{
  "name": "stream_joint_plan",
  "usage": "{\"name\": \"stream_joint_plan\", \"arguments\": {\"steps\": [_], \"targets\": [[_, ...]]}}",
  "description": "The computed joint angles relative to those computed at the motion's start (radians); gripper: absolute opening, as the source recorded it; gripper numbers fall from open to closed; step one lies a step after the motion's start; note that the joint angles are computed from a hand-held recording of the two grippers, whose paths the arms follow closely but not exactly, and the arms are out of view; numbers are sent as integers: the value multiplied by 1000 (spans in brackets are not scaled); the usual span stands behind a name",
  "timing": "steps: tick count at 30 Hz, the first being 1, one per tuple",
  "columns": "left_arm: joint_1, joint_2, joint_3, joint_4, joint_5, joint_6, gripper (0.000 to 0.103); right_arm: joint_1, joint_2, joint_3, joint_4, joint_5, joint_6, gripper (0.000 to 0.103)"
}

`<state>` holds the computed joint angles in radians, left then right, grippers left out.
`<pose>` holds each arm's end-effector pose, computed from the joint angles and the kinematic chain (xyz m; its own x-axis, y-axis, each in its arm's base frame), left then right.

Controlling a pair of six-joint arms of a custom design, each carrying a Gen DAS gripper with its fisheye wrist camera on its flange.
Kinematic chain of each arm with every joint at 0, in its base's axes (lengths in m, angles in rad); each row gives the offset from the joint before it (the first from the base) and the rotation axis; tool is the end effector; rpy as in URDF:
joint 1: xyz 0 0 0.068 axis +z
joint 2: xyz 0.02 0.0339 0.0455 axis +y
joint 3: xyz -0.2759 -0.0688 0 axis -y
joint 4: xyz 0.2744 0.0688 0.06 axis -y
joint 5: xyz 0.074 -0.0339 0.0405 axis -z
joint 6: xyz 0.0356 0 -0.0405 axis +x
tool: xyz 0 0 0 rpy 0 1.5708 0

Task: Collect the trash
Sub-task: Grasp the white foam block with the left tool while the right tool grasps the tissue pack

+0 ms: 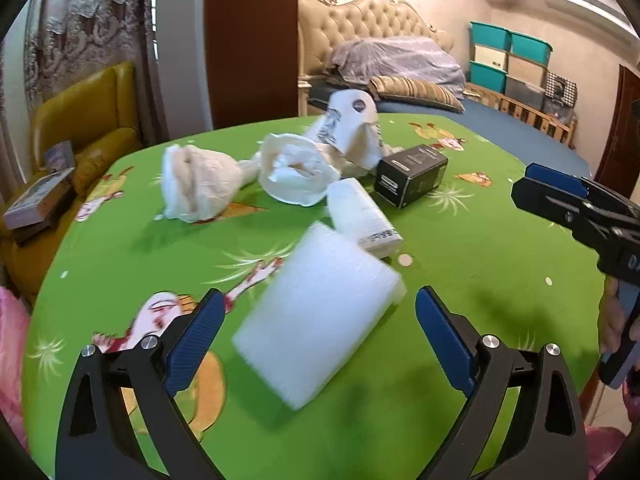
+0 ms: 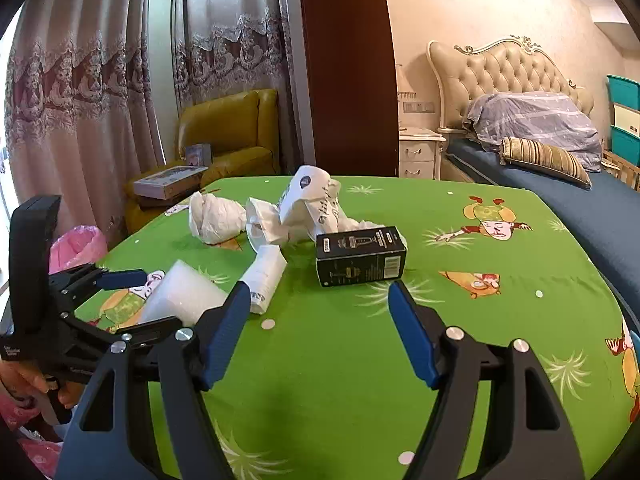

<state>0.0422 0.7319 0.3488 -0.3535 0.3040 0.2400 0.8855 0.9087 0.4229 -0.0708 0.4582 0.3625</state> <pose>0.1720 -0.0034 0.1784 -0.6088 0.2013 -0.7673 0.3356 0.9418 -0.0192 0.1457 0.1534 0.2001 -0.4746 -0.0781 -0.8767 -0.3084 0.9477 0.0826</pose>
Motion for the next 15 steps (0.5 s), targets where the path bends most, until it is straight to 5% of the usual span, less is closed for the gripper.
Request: {"name": "stream_joint_plan", "arguments": {"steps": [3,8,11,15], "targets": [[-18,20,-1,2,7,-7,75,-4,11,8,-7,-7,3,70],[42,-188,-61,-62,26,20,72,-5,86,46,9,-21,10,70],[143,-342,-82,-118,20,43,72,15,187,97,38,-29,13,70],[393,-377,-68,-139,151,82,72,47,347,195,51,-31,20,70]]}}
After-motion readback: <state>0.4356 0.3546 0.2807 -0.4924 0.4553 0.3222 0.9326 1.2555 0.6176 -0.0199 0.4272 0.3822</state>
